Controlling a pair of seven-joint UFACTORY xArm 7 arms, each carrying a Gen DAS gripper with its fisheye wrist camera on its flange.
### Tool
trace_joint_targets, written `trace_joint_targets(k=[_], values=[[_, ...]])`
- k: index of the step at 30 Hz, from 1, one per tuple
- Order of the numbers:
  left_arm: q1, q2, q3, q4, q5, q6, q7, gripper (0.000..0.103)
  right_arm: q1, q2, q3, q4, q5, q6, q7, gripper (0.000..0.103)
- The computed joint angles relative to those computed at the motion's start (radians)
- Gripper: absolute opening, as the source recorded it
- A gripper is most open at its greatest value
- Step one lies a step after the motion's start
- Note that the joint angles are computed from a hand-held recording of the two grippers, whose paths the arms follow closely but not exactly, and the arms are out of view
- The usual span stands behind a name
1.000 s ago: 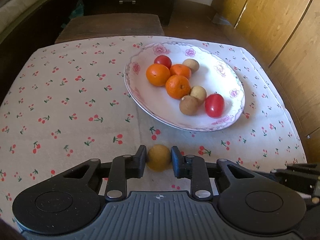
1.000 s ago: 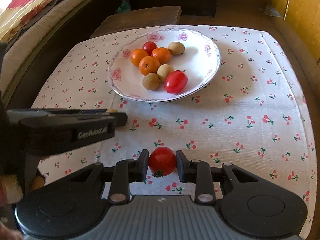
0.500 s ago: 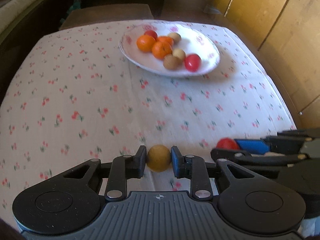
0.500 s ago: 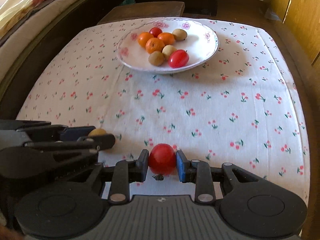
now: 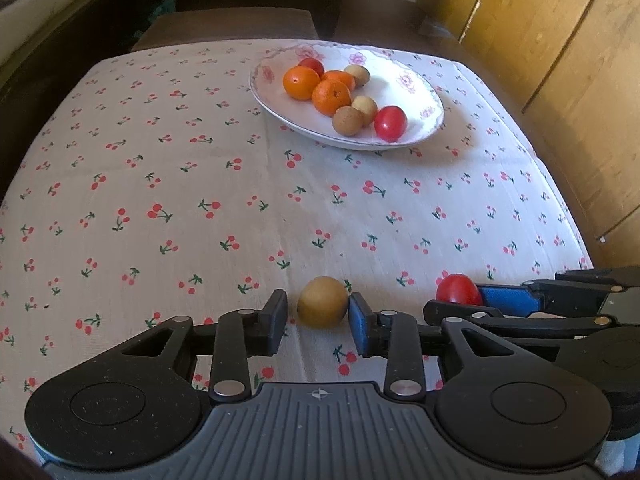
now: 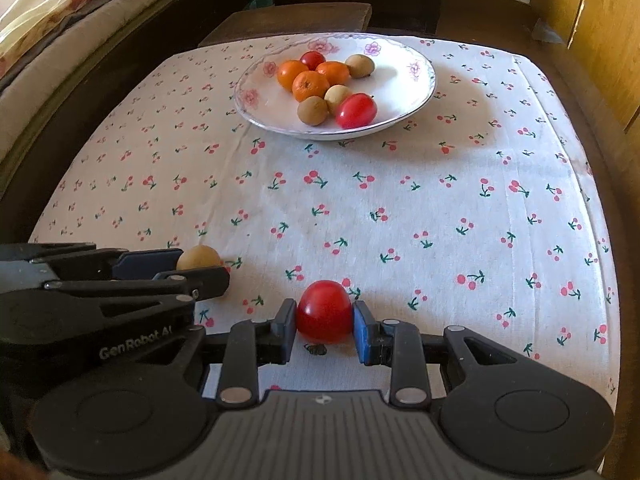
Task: Organize fruits
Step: 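Carry the kiwi and red tomato over the white bowl with both grippers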
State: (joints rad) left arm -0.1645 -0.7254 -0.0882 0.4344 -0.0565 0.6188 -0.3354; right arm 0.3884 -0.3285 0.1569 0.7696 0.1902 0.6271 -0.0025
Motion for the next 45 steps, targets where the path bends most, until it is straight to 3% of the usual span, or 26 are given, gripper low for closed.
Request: trace_joint_targets(k=[5,14,30,45], values=[[0.005,0.020,-0.002,0.009,0.001,-0.016,-0.009,0.048,-0.008,0.013,-0.004,0.010,0.002,-0.003,0.004,0.031],[0.005,0.025,-0.012,0.014,0.025,-0.012,-0.010,0.035,-0.003,0.009,0.000,0.006,-0.021,-0.004,-0.011,0.031],[-0.005,0.001,-0.015,0.063,0.009,-0.010,-0.021,0.032,-0.006,-0.038,-0.031,0.015,0.052,-0.014,-0.031,0.031],[0.038,0.190,-0.012,0.212,0.051,-0.108,-0.020,0.032,-0.044,0.107,-0.033,0.164,0.058,-0.079,-0.031,0.031]])
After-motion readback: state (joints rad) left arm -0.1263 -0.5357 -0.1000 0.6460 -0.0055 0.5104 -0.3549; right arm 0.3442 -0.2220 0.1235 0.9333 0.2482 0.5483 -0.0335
